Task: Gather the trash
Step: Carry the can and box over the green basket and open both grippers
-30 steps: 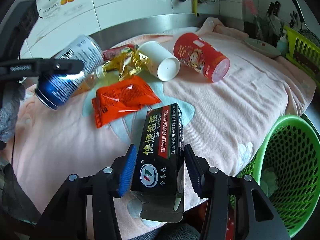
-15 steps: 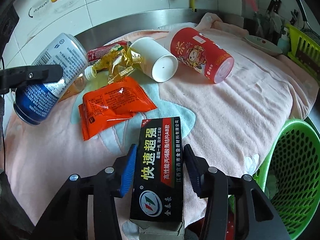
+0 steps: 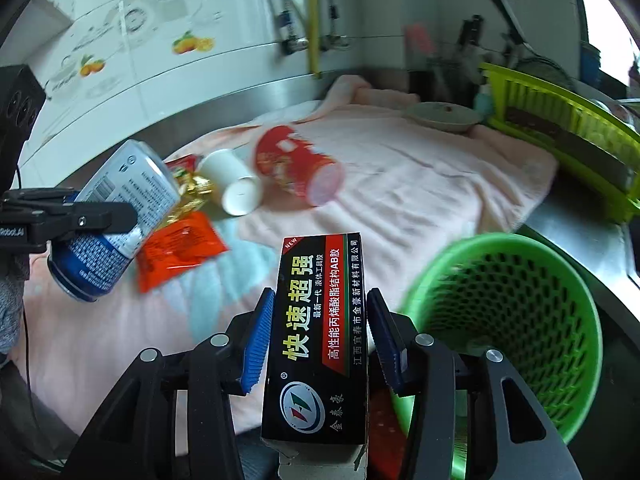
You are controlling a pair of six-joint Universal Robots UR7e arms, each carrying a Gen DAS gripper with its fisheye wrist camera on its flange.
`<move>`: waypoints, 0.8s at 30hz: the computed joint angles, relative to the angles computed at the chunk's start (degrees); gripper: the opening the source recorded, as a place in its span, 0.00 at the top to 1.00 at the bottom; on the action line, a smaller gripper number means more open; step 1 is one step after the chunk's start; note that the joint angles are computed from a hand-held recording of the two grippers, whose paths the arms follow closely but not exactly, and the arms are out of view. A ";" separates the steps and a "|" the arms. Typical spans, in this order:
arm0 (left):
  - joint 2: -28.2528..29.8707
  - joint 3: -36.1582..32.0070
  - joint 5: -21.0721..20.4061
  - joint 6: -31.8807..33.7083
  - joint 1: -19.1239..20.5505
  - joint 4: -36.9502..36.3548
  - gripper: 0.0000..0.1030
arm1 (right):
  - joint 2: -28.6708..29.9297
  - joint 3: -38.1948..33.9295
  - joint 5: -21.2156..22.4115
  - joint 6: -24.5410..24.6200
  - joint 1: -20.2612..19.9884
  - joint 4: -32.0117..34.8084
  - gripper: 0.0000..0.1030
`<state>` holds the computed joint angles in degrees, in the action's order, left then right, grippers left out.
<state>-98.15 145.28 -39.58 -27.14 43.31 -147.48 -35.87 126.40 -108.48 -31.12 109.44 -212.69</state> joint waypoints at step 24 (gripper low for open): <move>37.83 -16.52 -10.26 7.90 3.11 -21.39 0.44 | -7.95 3.85 -1.89 -6.87 -15.88 -7.92 0.51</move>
<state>-60.32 128.76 -49.84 -19.24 46.42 -168.87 -43.82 130.25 -110.37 -38.00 93.56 -220.61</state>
